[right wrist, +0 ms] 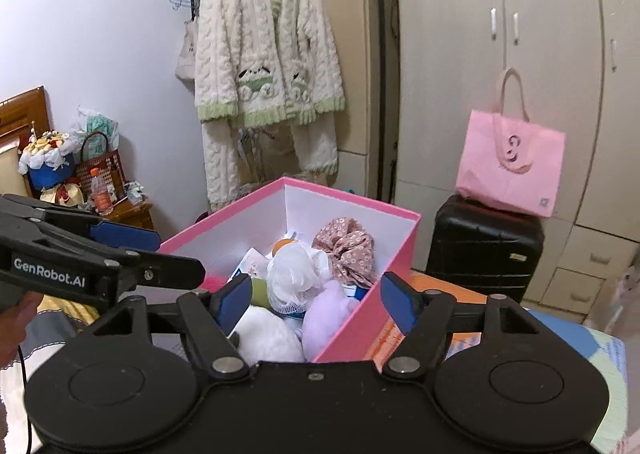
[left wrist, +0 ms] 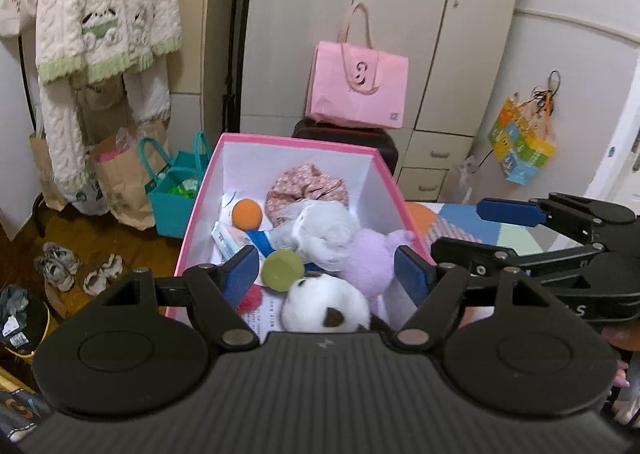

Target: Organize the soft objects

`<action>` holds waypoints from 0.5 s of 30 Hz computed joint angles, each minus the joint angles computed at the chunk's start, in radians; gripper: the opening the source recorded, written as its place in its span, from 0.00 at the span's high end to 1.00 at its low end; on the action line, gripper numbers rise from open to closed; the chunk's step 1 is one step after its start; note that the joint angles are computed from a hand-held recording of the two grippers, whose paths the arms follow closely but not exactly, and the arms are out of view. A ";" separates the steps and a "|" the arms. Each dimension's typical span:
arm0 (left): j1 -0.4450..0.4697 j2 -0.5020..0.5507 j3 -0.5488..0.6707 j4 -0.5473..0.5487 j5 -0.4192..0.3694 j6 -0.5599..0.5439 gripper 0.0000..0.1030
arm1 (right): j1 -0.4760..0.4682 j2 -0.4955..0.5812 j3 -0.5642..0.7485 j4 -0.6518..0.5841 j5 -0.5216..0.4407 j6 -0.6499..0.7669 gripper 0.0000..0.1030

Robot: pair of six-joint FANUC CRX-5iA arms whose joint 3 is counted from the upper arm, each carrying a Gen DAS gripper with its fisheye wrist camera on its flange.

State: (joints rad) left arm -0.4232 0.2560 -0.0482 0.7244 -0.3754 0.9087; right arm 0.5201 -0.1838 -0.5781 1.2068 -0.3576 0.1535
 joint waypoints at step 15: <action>-0.141 -0.149 -0.240 0.457 0.177 -0.424 0.20 | 0.144 -0.201 -0.136 0.073 -0.288 -0.168 0.15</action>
